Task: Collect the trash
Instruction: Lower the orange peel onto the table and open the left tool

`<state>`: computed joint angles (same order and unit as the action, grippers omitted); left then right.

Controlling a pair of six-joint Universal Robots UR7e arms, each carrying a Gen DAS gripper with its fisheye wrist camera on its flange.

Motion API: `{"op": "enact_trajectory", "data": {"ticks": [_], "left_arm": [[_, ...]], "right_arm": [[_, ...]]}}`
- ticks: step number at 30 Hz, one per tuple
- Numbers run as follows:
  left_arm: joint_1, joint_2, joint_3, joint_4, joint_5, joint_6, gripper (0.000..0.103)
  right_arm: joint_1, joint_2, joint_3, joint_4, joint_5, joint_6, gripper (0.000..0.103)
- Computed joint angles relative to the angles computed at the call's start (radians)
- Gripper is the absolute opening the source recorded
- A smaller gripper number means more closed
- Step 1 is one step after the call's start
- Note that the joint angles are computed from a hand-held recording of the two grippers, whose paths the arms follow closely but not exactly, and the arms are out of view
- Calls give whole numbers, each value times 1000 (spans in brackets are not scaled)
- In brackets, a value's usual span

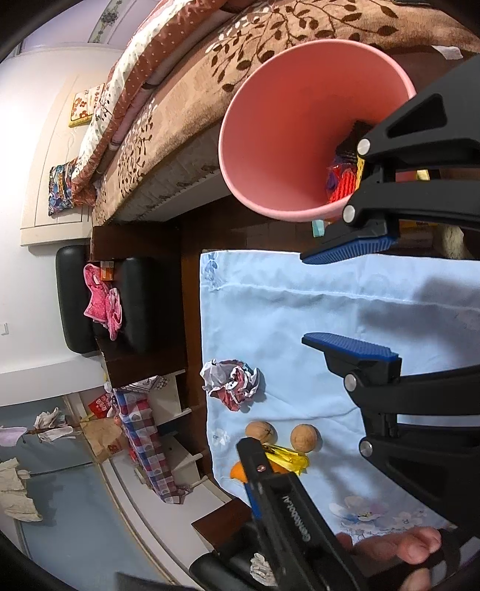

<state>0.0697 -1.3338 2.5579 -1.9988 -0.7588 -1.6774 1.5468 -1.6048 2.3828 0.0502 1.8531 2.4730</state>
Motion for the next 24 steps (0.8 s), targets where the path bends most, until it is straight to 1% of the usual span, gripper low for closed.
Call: {"op": "enact_trajectory", "data": {"ticks": [5, 9, 11, 14, 16, 19, 24], "left_arm": [[36, -102, 75, 8, -17, -23, 37], [56, -200, 119, 78, -23, -68, 37], [74, -266, 145, 100, -29, -84, 37], [110, -353, 180, 86, -28, -75, 37], [133, -392, 198, 61, -17, -57, 37], [169, -409, 213, 4, 7, -4, 37], [256, -338, 196, -73, 34, 102, 37]], "right_arm": [[-9, 24, -2, -7, -16, -5, 38], [-23, 49, -1, -11, -39, -17, 38], [-24, 71, -3, -17, -44, -20, 38], [-20, 109, -10, -20, -51, -22, 38], [-11, 142, -20, -22, -58, -17, 38], [3, 199, -38, -17, -91, -4, 38], [31, 324, -93, 18, -159, 34, 38]]}}
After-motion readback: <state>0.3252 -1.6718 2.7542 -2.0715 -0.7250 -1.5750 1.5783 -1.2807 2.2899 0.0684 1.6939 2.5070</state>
